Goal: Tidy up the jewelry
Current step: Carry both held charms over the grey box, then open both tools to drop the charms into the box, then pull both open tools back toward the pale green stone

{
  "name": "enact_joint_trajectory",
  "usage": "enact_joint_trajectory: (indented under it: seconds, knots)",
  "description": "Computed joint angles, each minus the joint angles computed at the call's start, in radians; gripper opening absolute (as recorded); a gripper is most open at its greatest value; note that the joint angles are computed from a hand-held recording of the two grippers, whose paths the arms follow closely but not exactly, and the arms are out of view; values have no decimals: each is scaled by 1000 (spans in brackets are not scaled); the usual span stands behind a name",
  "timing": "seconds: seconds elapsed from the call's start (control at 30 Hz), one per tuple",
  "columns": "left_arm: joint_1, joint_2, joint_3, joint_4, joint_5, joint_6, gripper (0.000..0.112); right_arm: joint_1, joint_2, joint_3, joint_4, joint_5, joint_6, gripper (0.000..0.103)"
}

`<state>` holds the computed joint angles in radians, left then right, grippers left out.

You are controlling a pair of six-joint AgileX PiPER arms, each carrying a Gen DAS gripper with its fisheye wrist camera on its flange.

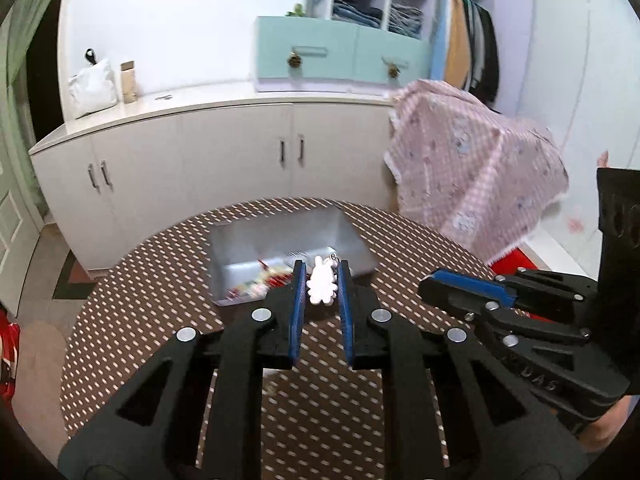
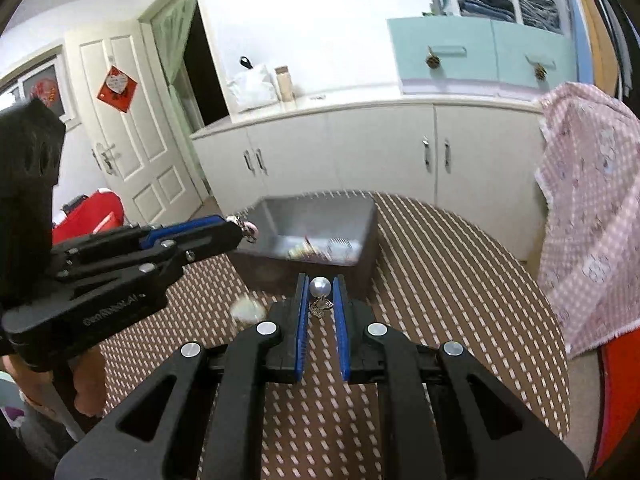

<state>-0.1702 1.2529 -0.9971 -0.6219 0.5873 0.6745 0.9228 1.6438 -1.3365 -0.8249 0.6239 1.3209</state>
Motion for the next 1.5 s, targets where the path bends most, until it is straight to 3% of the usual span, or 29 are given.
enact_joint_trajectory:
  seconds: [0.17, 0.37, 0.73, 1.2, 1.27, 1.33, 1.5]
  knots:
    - [48, 106, -104, 33, 7, -27, 16, -91, 90, -138, 163, -70, -181, 11]
    - [71, 220, -184, 48, 48, -40, 16, -144, 196, -259, 312, -51, -330, 11]
    - [78, 299, -218, 13, 86, -10, 17, -161, 226, -260, 359, -62, -347, 11]
    - [109, 301, -227, 20, 111, -7, 17, -166, 224, -259, 377, -66, -365, 11]
    - [112, 289, -216, 15, 108, -1, 27, -166, 223, -258, 376, -66, -362, 11]
    - [117, 267, -192, 1, 84, 4, 64, -168, 223, -256, 379, -68, -363, 11]
    - [115, 222, -150, 8, 38, 0, 64, -169, 226, -256, 382, -75, -360, 11]
